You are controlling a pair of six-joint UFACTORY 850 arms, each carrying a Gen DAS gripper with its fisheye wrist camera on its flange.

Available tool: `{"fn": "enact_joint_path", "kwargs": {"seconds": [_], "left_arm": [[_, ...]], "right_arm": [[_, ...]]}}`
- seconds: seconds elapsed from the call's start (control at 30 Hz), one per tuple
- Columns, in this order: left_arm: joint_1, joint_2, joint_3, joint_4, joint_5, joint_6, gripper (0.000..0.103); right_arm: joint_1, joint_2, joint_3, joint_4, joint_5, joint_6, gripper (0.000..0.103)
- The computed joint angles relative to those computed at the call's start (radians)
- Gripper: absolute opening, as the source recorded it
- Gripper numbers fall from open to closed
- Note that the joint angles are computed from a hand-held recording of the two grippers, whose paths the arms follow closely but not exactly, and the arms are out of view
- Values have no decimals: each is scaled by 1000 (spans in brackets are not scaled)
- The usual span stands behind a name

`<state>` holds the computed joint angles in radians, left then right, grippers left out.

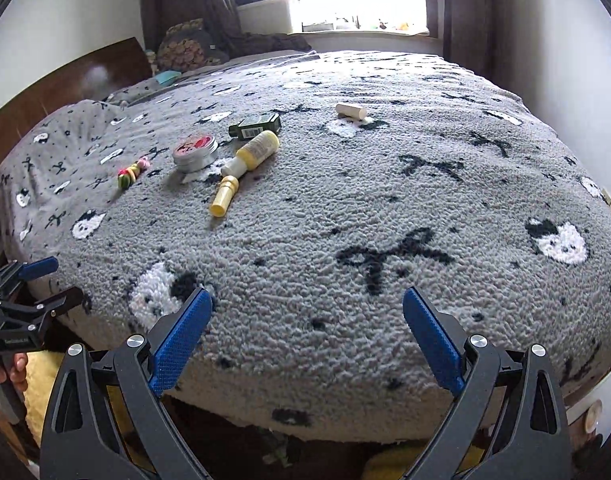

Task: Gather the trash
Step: 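Raise both open grippers back over the bed toward the remaining items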

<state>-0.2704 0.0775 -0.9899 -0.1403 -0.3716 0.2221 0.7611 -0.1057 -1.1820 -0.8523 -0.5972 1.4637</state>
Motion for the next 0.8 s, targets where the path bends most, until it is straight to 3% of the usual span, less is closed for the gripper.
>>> {"fn": "enact_joint_path", "kwargs": {"seconds": [0.3, 0.5, 0.8], "left_arm": [[13, -125, -105, 65, -4, -48, 92], [43, -201, -194, 106, -6, -71, 92], [92, -385, -422, 177, -28, -113, 91]], "right_arm": [[-62, -182, -186, 128, 112, -175, 95], [-85, -325, -357, 289, 105, -376, 71], [-102, -423, -481, 355, 64, -449, 40]]}}
